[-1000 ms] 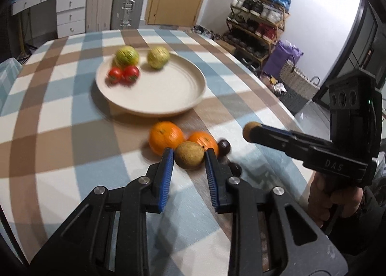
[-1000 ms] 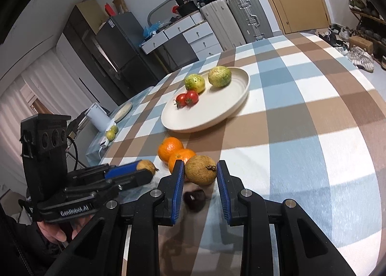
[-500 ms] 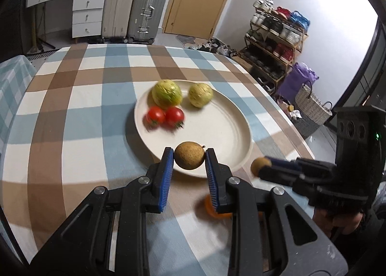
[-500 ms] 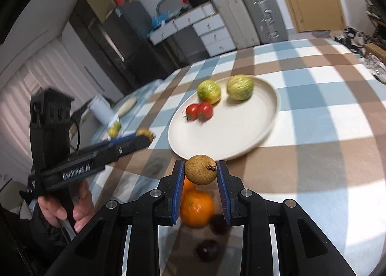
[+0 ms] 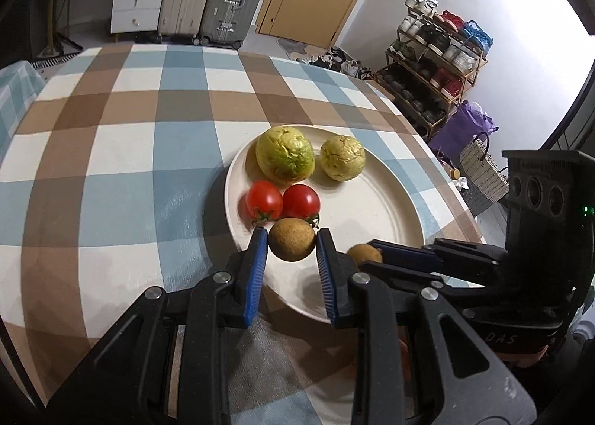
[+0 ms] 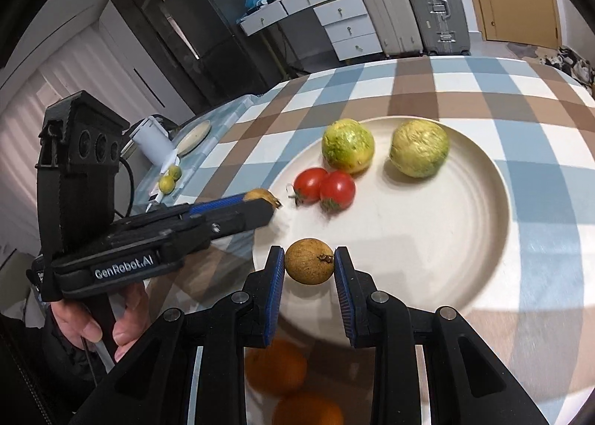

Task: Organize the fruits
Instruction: 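Lower both kiwis onto the plate, open both grippers and withdraw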

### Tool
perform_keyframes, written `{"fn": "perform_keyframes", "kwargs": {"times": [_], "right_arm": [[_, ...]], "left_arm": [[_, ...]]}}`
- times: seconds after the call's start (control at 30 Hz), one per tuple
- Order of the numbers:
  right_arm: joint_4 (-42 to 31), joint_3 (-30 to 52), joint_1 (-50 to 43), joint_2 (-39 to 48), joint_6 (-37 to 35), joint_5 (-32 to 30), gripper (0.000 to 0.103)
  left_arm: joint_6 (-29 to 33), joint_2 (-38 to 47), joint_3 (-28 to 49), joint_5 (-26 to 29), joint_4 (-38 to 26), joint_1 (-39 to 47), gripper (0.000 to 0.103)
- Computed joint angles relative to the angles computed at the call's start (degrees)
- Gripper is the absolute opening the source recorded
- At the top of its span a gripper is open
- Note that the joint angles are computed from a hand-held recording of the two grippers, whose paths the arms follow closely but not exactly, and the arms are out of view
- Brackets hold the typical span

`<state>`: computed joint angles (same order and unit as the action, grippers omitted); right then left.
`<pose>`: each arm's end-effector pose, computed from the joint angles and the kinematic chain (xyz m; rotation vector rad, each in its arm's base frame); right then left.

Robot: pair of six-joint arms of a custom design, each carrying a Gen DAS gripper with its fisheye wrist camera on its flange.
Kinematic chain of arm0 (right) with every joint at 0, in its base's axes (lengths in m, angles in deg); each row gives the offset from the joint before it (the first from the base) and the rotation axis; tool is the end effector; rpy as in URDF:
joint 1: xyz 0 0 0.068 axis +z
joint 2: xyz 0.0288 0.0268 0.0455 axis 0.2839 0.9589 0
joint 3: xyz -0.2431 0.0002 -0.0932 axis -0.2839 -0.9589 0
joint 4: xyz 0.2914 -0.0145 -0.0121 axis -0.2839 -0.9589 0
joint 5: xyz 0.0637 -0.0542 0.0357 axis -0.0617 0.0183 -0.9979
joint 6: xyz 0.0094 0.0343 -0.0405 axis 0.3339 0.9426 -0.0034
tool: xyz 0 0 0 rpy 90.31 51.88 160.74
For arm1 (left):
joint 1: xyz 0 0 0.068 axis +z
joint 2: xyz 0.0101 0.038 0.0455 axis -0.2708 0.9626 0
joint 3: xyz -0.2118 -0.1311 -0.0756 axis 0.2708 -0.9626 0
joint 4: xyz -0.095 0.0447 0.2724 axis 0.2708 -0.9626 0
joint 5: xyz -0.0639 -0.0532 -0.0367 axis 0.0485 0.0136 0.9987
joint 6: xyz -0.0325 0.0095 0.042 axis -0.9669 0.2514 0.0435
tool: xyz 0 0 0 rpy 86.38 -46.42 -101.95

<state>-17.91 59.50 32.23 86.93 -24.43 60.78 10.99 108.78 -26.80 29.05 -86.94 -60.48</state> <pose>0.2172 0.0775 0.1200 -0.3339 2.4265 0.7567 0.2487 -0.2459 0.1474 0.2202 2.4467 -0.6191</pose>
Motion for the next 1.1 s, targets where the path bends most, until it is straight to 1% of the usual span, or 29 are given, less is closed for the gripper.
{"fn": "perform_keyframes", "kwargs": {"times": [0.07,0.23,0.37,0.47,0.5,0.53,0.57,0.6,0.63,0.67,0.7,0.73,0.77,0.8,0.83,0.87,0.93,1.03,1.1], "right_arm": [[1.0,1.6,0.4,3.2,-0.2,-0.1,0.027],[3.0,4.7,2.0,9.6,-0.6,0.7,0.028],[3.6,5.9,2.7,11.7,-0.2,1.2,0.028],[2.8,7.9,3.1,14.0,0.5,2.1,0.028],[1.8,8.4,3.3,14.2,0.7,2.6,0.032],[1.4,8.5,3.2,14.1,0.9,2.9,0.042],[1.6,7.8,2.9,12.9,1.2,2.6,0.048],[2.1,6.5,2.3,10.9,1.7,2.1,0.053],[2.0,5.3,1.8,8.7,1.9,1.6,0.053],[1.6,4.3,1.2,6.4,1.9,1.0,0.054],[0.7,2.7,0.3,2.7,2.0,0.6,0.059],[-0.1,1.9,-0.2,0.6,2.2,0.5,0.072],[-1.0,0.6,-1.1,-2.4,2.3,0.0,0.079],[-2.4,-1.0,-2.3,-6.3,2.3,-0.6,0.090],[-4.3,-2.5,-3.3,-10.6,2.6,-0.1,0.093],[-6.0,-3.1,-3.9,-13.1,2.6,0.4,0.094],[-10.4,-4.8,-6.0,-19.2,2.4,0.4,0.097],[-17.0,-7.3,-9.4,-27.7,1.6,-0.3,0.100],[-23.0,-9.2,-11.4,-35.7,0.8,-0.4,0.100]], "left_arm": [[-0.1,1.3,0.5,1.4,0.9,0.9,0.024],[0.0,3.2,1.3,2.3,1.4,1.8,0.024],[0.2,4.1,2.1,3.0,1.4,2.2,0.024],[-0.1,3.9,2.3,3.1,1.2,2.6,0.024],[-0.1,3.5,2.4,3.2,0.8,2.6,0.025],[-0.2,2.9,2.1,3.0,0.5,2.5,0.028],[-0.3,2.2,1.6,2.9,0.7,2.4,0.031],[-0.7,1.1,1.0,2.4,0.9,2.3,0.040],[-1.0,0.0,0.4,1.7,0.8,2.0,0.050],[-1.4,-1.1,-0.3,1.1,0.8,1.7,0.054],[-1.9,-2.4,-1.1,0.5,0.8,1.4,0.058],[-2.1,-3.4,-1.7,0.2,0.8,1.2,0.058],[-2.3,-4.7,-2.3,-0.3,0.2,0.8,0.058],[-2.6,-5.7,-2.5,-1.2,-0.7,0.2,0.058],[-3.1,-6.8,-2.9,-1.8,-1.6,-0.4,0.059],[-3.6,-8.0,-3.4,-2.4,-2.3,-1.0,0.061],[-5.0,-10.0,-3.9,-4.5,-4.3,-2.6,0.075],[-7.1,-13.6,-5.4,-7.6,-6.1,-5.5,0.079],[-8.3,-15.2,-5.2,-10.3,-8.3,-8.0,0.082]]}}
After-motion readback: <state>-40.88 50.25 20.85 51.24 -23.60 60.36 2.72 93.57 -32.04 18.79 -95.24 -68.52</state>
